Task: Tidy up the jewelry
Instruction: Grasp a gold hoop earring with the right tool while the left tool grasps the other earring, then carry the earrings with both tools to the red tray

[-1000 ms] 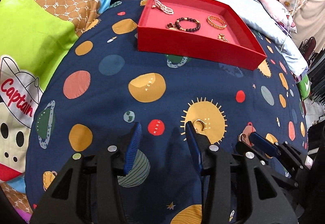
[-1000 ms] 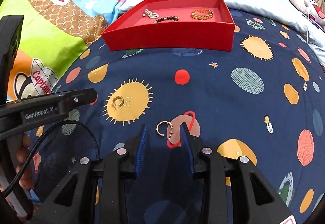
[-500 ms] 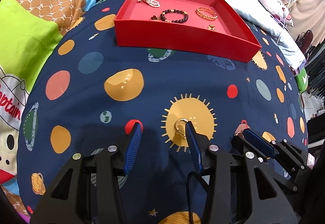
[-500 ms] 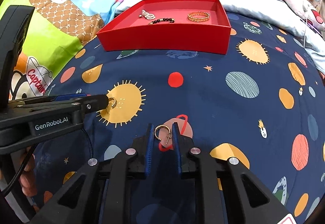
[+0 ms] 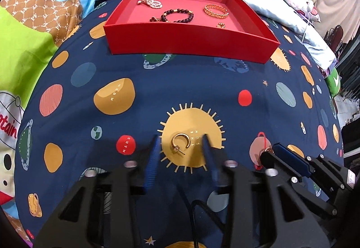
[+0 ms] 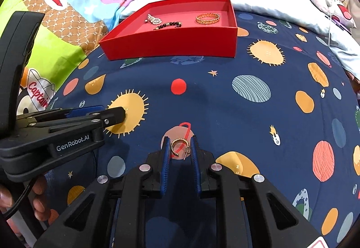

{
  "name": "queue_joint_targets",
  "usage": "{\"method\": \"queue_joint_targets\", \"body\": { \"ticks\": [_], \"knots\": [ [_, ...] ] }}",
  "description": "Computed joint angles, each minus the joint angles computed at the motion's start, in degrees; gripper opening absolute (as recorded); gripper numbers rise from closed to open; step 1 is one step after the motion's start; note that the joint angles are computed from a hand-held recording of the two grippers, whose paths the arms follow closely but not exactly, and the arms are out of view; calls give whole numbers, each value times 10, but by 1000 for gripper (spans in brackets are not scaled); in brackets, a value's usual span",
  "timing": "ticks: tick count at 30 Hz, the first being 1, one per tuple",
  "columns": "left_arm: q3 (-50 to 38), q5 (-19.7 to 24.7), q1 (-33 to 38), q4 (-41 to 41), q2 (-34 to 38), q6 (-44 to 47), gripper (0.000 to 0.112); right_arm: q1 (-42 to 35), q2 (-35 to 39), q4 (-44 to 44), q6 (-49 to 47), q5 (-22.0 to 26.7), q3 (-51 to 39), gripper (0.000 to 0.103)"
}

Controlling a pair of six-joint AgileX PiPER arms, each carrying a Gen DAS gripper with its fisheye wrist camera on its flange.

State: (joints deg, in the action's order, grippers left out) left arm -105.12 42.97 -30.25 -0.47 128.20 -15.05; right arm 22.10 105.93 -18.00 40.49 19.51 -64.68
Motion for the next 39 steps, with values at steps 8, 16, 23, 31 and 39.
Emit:
{"method": "queue_joint_targets", "body": {
  "ticks": [8, 16, 23, 31, 39],
  "knots": [
    [15, -6, 9, -37, -8, 31, 16, 1, 2, 9, -7, -2, -2, 17],
    [45, -18, 24, -52, -35, 38, 16, 2, -5, 17, -16, -1, -9, 17],
    [28, -18, 42, -47, -54, 37, 16, -9, -9, 3, -24, 16, -49, 17],
    [-58, 8, 51, -24, -34, 30, 16, -37, -4, 9, -64, 37, -130, 17],
    [-222, 69, 47, 0, 29, 27, 16, -51, 13, 11, -90, 58, -211, 17]
  ]
}}
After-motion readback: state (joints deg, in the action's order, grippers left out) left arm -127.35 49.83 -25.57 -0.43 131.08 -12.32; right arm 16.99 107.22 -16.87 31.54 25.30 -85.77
